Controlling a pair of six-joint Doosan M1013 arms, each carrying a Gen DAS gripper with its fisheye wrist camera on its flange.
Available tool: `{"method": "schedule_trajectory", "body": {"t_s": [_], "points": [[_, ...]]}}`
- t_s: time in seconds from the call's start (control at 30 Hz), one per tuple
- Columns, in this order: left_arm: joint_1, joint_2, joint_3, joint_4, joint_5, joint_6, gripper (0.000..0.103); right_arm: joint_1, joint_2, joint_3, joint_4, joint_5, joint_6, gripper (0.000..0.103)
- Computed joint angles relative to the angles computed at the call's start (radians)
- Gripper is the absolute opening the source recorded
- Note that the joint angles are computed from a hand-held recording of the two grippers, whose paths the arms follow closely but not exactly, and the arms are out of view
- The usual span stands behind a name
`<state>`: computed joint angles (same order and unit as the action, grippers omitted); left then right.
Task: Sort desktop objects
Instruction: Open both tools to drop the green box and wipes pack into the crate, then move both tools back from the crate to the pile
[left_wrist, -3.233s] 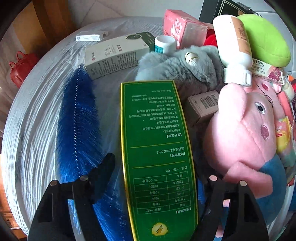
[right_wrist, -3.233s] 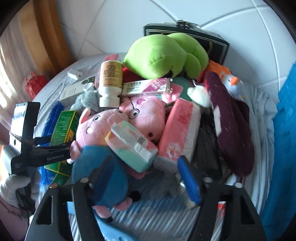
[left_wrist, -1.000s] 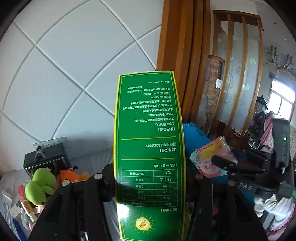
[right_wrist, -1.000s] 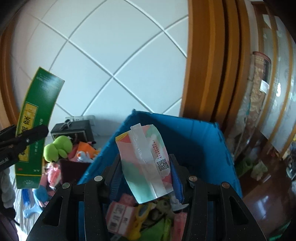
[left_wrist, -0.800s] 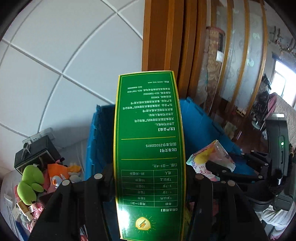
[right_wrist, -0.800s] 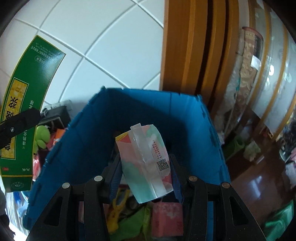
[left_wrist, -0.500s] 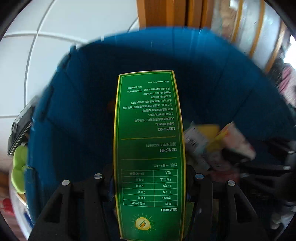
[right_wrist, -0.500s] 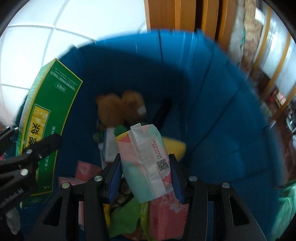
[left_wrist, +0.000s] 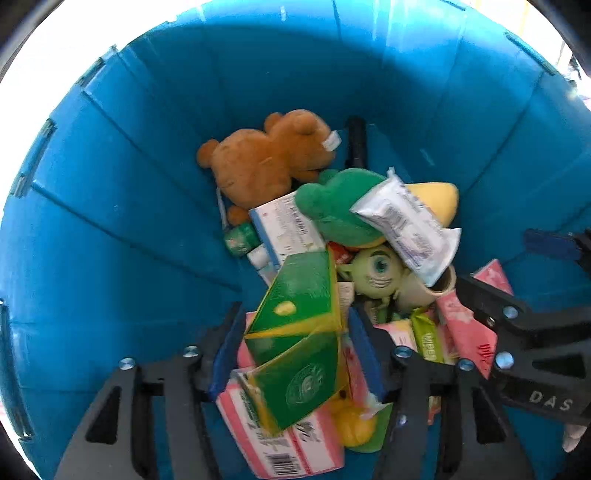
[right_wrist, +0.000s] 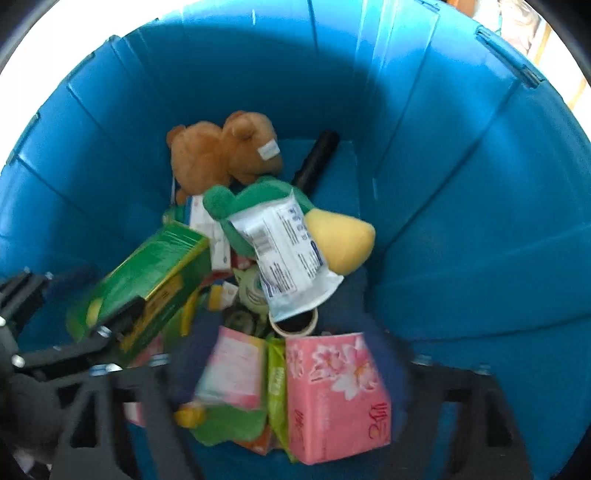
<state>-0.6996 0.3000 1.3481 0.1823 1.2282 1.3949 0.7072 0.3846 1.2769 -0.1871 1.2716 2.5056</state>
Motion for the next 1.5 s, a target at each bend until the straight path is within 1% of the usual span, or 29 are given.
{"method": "schedule_trajectory", "body": {"t_s": [0.07,0.1,0.17,0.27,0.3,0.4,0.5,0.57,0.63,0.7,0.8,0.83,0.9,0.97,1.1,1.2,1.3,1.4,1.5], "points": [[-0.003,0.013,-0.019,0.015,0.019,-0.008,0.059,-0.004,0.004,0.001,0.021,0.004,-0.013,0.092],[0.003,0.020,-0.019,0.017,0.017,-0.007,0.059,-0.007,0.007,0.000,0.029,0.005,-0.018,0.094],[0.011,0.024,-0.024,0.009,0.018,-0.005,0.060,-0.009,0.011,-0.001,0.036,0.018,-0.018,0.103],[0.013,0.022,-0.022,0.020,0.015,-0.018,0.068,-0.012,0.006,0.005,0.049,0.005,-0.015,0.103],[0.012,0.021,-0.020,0.032,0.009,-0.024,0.069,-0.013,0.004,0.007,0.056,0.000,-0.016,0.103],[0.007,0.011,-0.012,0.058,-0.018,-0.037,0.070,-0.019,-0.003,0.016,0.083,-0.030,-0.025,0.103],[0.015,-0.009,0.001,0.037,-0.063,-0.043,0.070,-0.014,-0.019,0.027,0.064,-0.078,-0.014,0.103],[0.013,-0.016,0.001,0.055,-0.060,-0.049,0.071,-0.010,-0.032,0.036,0.042,-0.113,-0.001,0.103],[0.009,-0.029,0.001,0.077,-0.059,-0.050,0.071,-0.002,-0.028,0.022,0.009,-0.098,0.004,0.103],[0.006,-0.048,0.005,0.099,-0.069,-0.051,0.071,0.008,-0.021,0.000,-0.018,-0.074,-0.001,0.103],[0.022,-0.082,0.016,0.058,-0.095,-0.017,0.071,0.023,-0.038,-0.007,-0.054,-0.113,-0.004,0.103],[0.027,-0.098,0.023,0.049,-0.110,-0.005,0.071,0.032,-0.041,-0.018,-0.078,-0.111,0.008,0.103],[0.033,-0.131,0.042,0.067,-0.139,-0.005,0.071,0.050,-0.042,-0.040,-0.118,-0.104,0.021,0.103],[0.041,-0.167,0.067,0.084,-0.172,-0.013,0.071,0.071,-0.044,-0.062,-0.145,-0.116,0.020,0.103],[0.082,-0.236,0.115,0.070,-0.216,0.002,0.073,0.116,-0.025,-0.121,-0.188,-0.145,0.001,0.103],[0.127,-0.290,0.156,0.055,-0.244,0.001,0.076,0.146,0.002,-0.173,-0.210,-0.161,-0.021,0.103],[0.178,-0.338,0.197,0.043,-0.263,-0.005,0.076,0.170,0.040,-0.236,-0.196,-0.189,-0.057,0.103],[0.232,-0.382,0.243,0.052,-0.275,-0.022,0.077,0.196,0.091,-0.318,-0.175,-0.198,-0.105,0.103],[0.294,-0.420,0.288,0.042,-0.275,-0.016,0.077,0.217,0.143,-0.398,-0.128,-0.213,-0.173,0.103]]}}
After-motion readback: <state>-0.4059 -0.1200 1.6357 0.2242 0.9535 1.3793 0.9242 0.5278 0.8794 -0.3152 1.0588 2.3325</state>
